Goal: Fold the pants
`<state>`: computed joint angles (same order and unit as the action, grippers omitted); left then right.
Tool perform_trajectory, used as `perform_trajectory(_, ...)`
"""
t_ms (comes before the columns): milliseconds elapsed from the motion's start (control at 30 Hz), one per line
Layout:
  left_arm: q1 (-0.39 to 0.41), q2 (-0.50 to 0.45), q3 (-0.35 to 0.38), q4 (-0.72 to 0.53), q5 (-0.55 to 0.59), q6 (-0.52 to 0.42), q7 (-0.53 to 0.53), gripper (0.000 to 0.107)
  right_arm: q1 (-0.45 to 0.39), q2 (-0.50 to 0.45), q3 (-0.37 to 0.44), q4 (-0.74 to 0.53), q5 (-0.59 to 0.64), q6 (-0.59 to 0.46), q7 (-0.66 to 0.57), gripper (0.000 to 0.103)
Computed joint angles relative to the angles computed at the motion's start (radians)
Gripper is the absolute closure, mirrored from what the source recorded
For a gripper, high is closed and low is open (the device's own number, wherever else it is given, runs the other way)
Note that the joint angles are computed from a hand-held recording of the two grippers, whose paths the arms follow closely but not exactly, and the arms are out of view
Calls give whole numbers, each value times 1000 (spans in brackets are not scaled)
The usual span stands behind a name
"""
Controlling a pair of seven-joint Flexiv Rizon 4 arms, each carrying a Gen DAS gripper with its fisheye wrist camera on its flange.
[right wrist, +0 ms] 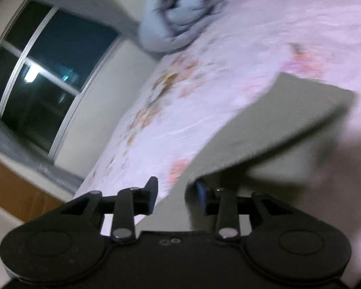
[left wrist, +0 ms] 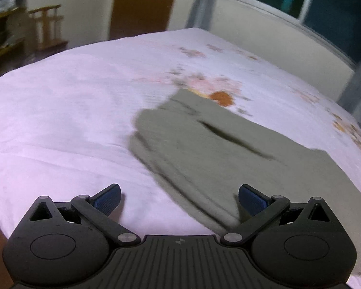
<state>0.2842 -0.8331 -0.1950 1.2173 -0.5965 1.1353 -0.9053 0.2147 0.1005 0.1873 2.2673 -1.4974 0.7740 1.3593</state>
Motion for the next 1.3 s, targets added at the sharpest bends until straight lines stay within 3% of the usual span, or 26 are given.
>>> perform_trajectory(167,10,-49,23,-68,16,-25,-40,4,62,111,102,105,224,-209,54,74)
perform_trajectory(233,16,-52,14,-64,15,-16,-33,4,73,189,125,170,330,-235,70,60)
perform_trajectory(300,11,-53,13,-61,20,-5,-34,4,72,270,155,246,387,-244,159,38)
perform_trajectory(400,6,-54,13,-62,29,-4,-37,4,40,310,168,320,284,-213,379,36)
perform_trajectory(533,11,-20,-7,-20,21,12,-14,4,13,290,78,354,119,-38,528,36)
perform_trajectory(733,9,21,-16,28,6,21,17,4,10,283,89,352,167,-7,527,45)
perform_trajectory(833,3,28,-10,35,5,21,27,4,-1,284,85,362,99,17,611,47)
perform_trajectory(933,0,35,-9,43,1,17,27,4,-16,271,52,371,16,36,682,63)
perform_trajectory(967,1,38,-14,48,-4,17,34,4,-15,268,50,371,25,32,683,88)
perform_trajectory(1000,2,42,-18,54,-7,20,43,4,-8,269,65,365,60,8,651,99)
perform_trajectory(1067,1,46,-16,59,-9,21,51,4,19,281,110,337,166,-64,502,100)
perform_trajectory(1133,-3,44,-7,55,-10,12,42,4,26,298,102,309,210,-82,289,101)
perform_trajectory(1300,-13,36,6,44,1,-3,33,4,-72,371,-20,281,107,59,-59,102)
